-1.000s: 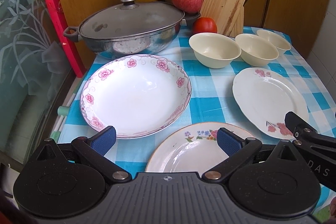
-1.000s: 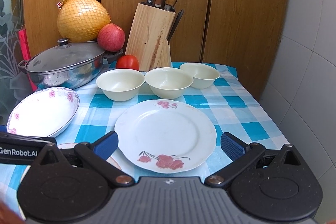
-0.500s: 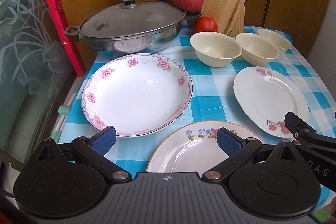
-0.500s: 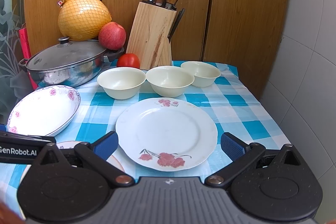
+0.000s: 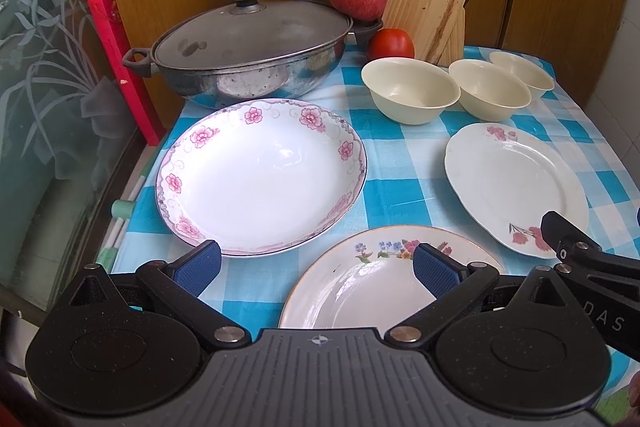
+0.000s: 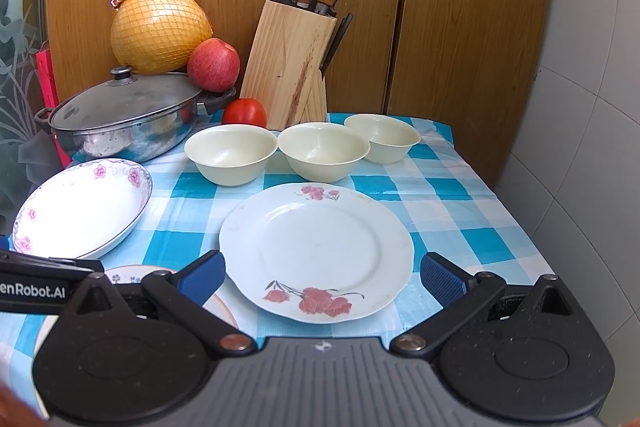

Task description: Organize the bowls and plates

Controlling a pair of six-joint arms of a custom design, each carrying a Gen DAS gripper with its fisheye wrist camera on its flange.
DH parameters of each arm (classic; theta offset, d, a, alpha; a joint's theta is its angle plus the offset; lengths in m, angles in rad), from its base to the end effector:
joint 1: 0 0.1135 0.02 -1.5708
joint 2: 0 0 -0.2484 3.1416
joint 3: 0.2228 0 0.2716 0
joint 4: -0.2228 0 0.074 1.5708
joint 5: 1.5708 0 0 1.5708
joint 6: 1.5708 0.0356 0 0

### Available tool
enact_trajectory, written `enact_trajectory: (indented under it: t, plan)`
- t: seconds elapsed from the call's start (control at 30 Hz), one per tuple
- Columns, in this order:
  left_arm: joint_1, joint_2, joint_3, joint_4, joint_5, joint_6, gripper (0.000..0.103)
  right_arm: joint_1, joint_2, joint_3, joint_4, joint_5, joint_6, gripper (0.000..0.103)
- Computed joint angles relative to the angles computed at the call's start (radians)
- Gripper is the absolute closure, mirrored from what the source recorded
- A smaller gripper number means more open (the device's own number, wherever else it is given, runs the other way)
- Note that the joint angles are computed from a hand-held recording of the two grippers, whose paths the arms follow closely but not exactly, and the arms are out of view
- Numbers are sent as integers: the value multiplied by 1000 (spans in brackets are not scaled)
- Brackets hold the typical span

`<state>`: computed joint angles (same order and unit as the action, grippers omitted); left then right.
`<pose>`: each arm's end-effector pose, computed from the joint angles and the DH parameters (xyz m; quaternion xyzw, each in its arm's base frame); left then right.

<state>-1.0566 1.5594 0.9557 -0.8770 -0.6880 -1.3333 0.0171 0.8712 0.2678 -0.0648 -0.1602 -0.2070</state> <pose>0.1566 -0.2313 0.1598 -0.1447 0.9294 0.0842 0.3290 0.1978 0.0091 0.1350 -0.1350 0.8875 0.0305 0.4396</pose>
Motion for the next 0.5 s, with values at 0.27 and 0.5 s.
enact_trajectory:
  t: [0.27,0.5]
  plan:
    - [-4,2,2,-10,3,-3,0,-5,-5,3,-15,-8,-1,1]
    - [-4,0,0,-10,4,-3,0,-6,-9,8,-31,-12,-2,1]
